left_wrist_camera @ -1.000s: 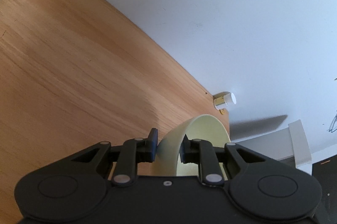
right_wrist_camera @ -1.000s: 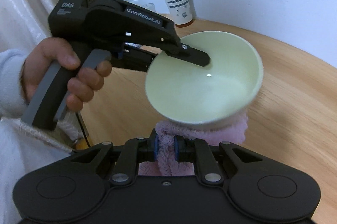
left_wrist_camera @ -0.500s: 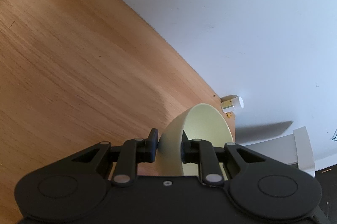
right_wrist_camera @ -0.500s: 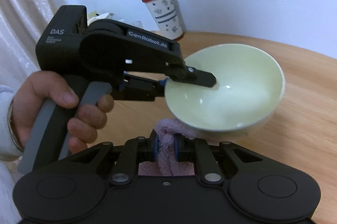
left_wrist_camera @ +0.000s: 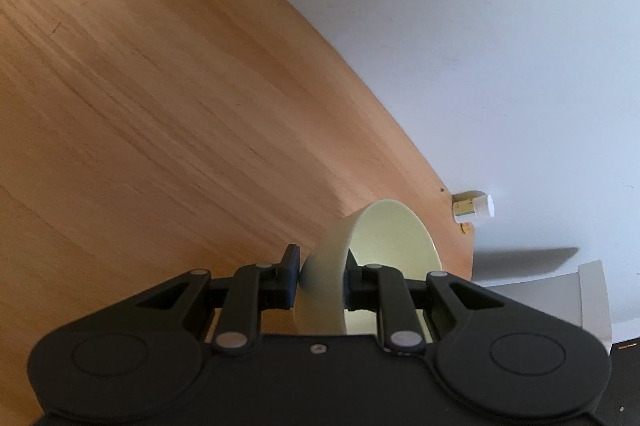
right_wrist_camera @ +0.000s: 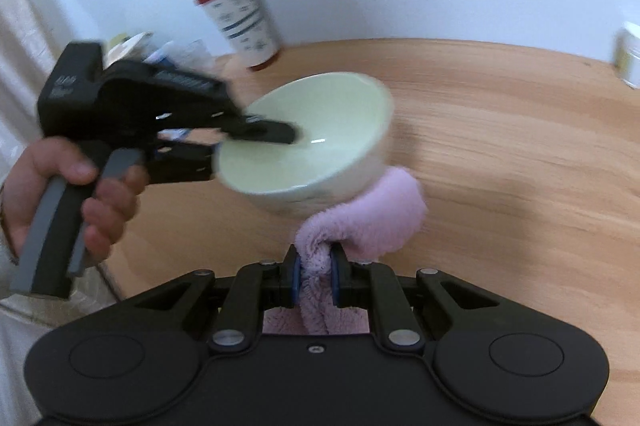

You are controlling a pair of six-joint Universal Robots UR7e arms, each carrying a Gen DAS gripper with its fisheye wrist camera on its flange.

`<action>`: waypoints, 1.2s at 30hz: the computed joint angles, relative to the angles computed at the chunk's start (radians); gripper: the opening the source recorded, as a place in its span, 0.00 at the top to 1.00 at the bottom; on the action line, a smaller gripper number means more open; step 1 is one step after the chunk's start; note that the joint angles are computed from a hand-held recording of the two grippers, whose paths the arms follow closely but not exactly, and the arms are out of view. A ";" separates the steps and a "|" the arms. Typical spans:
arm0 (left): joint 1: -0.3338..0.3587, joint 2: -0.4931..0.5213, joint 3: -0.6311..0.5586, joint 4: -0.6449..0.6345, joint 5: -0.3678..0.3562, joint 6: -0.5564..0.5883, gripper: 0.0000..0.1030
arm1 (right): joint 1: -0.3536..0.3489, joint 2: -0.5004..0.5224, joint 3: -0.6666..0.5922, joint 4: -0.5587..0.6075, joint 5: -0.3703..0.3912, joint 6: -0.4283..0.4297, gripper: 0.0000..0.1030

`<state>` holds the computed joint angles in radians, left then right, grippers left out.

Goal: Clean bowl
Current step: 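Rub the cloth over the bowl's underside with the right tool while the left tool holds it tilted, then lower the bowl onto the table with the left tool while the right tool lowers the cloth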

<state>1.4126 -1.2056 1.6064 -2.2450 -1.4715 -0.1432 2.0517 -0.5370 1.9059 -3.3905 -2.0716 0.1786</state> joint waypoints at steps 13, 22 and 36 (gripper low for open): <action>0.005 0.001 0.027 -0.020 0.064 0.034 0.82 | -0.057 -0.015 0.055 -0.073 -0.176 0.114 0.85; 0.008 0.008 0.031 -0.042 0.081 0.086 0.82 | -0.065 0.003 0.040 -0.036 -0.252 0.138 0.85; 0.005 0.009 0.029 -0.031 0.116 0.164 0.83 | -0.067 0.012 0.021 0.008 -0.291 0.158 0.84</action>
<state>1.4178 -1.1961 1.6357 -2.2763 -1.3553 0.0208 1.9846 -0.5253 1.9267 -3.3829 -2.3624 0.3364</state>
